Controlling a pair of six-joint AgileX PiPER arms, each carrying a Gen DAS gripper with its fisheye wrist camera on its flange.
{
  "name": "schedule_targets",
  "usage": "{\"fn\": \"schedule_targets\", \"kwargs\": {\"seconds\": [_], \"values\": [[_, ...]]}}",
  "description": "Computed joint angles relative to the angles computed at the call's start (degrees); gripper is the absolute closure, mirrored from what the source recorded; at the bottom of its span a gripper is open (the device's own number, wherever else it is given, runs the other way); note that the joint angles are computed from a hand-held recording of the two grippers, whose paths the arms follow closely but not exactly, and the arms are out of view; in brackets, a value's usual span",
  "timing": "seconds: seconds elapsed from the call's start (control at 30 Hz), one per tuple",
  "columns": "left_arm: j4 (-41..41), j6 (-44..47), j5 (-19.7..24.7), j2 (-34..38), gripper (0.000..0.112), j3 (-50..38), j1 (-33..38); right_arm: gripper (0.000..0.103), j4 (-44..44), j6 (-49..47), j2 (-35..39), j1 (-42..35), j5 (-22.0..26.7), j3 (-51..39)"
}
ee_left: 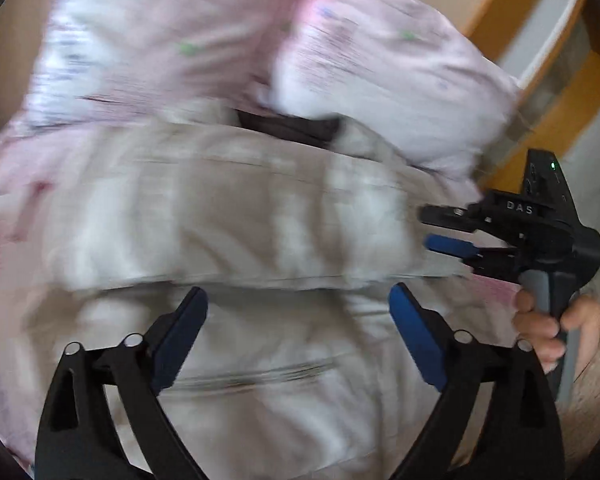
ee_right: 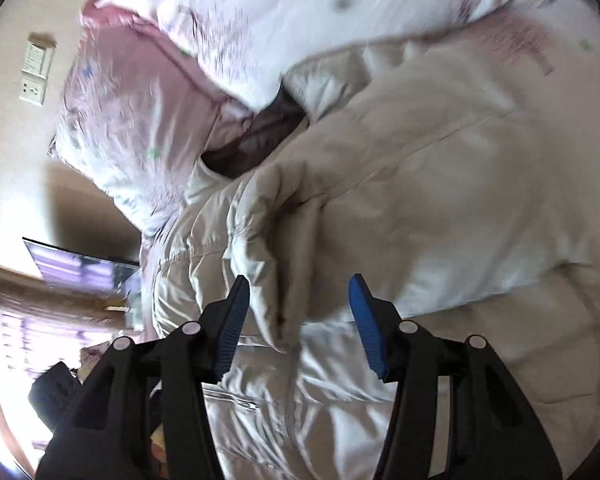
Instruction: Fold large clothes
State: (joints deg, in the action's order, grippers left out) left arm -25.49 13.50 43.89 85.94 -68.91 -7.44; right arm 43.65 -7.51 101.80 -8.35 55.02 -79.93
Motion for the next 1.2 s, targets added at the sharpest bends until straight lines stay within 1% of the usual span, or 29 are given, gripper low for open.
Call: {"fn": "schedule_targets", "kwargs": {"seconds": [0.07, 0.1, 0.13, 0.17, 0.23, 0.27, 0.33, 0.4, 0.5, 0.57, 0.63, 0.7, 0.73, 0.77, 0.8, 0.83, 0.87, 0.93, 0.97, 1.03, 1.07, 1.13, 1.17, 1.2], "values": [[2.1, -0.8, -1.5, -3.0, 0.011, 3.0, 3.6, 0.051, 0.2, 0.7, 1.9, 1.4, 0.9, -1.2], [4.2, -2.0, -1.8, -4.4, 0.011, 4.4, 5.8, 0.055, 0.0, 1.1, 3.1, 2.5, 1.4, -2.1], [6.8, -3.8, -2.3, -5.4, 0.011, 5.8, 7.8, 0.065, -0.3, 1.3, 3.9, 3.4, 1.6, -2.7], [8.2, -4.7, -3.2, -5.8, 0.011, 7.1, 9.3, 0.088, -1.2, 1.5, 3.8, 4.7, 0.6, -3.0], [10.4, -6.2, -3.9, -6.9, 0.011, 9.5, 14.1, 0.092, -3.7, 1.8, 0.7, 6.7, -4.6, -1.3], [10.3, -5.9, -3.5, -7.9, 0.011, 10.6, 16.3, 0.093, -5.0, 2.7, -1.7, 7.2, -8.2, -0.2], [9.2, -4.2, -3.2, -8.9, 0.011, 12.8, 21.7, 0.093, -5.6, 4.1, -4.2, 6.4, -11.4, 1.4], [8.8, -3.7, -3.9, -9.3, 0.012, 14.4, 25.1, 0.093, -7.4, 7.1, -4.4, 5.0, -11.8, 1.9], [8.3, -1.6, -5.3, -10.5, 0.012, 16.9, 27.9, 0.093, -16.8, 15.8, -2.1, 6.5, -10.5, 2.7], [8.8, -0.4, -4.9, -10.8, 0.012, 17.8, 28.9, 0.092, -21.8, 21.0, -1.7, 8.2, -11.4, 4.1], [9.0, 0.8, -3.7, -10.6, 0.012, 18.0, 30.0, 0.086, -26.0, 25.9, -1.6, 9.5, -11.3, 4.3], [8.2, 2.5, -3.1, -10.4, 0.012, 18.2, 31.0, 0.069, -31.1, 30.3, -2.3, 10.5, -9.3, 2.7], [7.3, 3.9, -2.7, -10.4, 0.012, 18.3, 31.8, 0.065, -35.4, 33.9, -4.4, 11.4, -10.0, 3.4], [5.7, 6.1, -2.5, -10.5, 0.012, 18.4, 32.8, 0.062, -39.3, 37.1, -7.1, 12.3, -12.4, 5.2], [3.4, 9.2, -2.2, -10.9, 0.012, 18.8, 34.0, 0.062, -41.6, 38.8, -9.2, 12.8, -14.2, 6.4], [2.5, 10.6, -2.2, -11.0, 0.012, 19.0, 34.4, 0.062, -42.0, 38.3, -11.4, 12.8, -16.7, 8.0], [2.8, 11.2, -2.0, -11.1, 0.012, 19.0, 34.5, 0.062, -40.2, 35.4, -13.3, 13.2, -19.3, 9.4], [4.5, 10.2, -1.3, -10.4, 0.012, 18.5, 34.0, 0.068, -33.1, 26.3, -13.0, 13.5, -20.0, 9.0], [4.8, 10.1, -0.7, -9.9, 0.012, 18.2, 33.9, 0.072, -30.3, 22.2, -12.2, 14.3, -19.3, 8.2], [4.6, 10.2, 1.5, -8.3, 0.012, 17.0, 34.2, 0.074, -28.1, 18.4, -9.4, 14.8, -17.0, 5.5], [4.4, 10.3, 2.2, -7.9, 0.012, 16.7, 34.3, 0.074, -27.9, 18.2, -6.9, 15.3, -14.8, 3.7], [4.4, 10.4, 2.8, -7.5, 0.012, 16.5, 34.2, 0.076, -31.2, 21.8, -1.6, 15.8, -9.5, 0.0], [4.4, 10.5, 2.7, -7.4, 0.012, 16.5, 34.2, 0.083, -30.3, 21.9, 1.2, 15.0, -8.2, -0.9], [4.5, 10.7, 2.6, -7.5, 0.012, 16.6, 34.1, 0.087, -27.2, 21.0, 2.5, 13.4, -9.1, 0.1]]}}
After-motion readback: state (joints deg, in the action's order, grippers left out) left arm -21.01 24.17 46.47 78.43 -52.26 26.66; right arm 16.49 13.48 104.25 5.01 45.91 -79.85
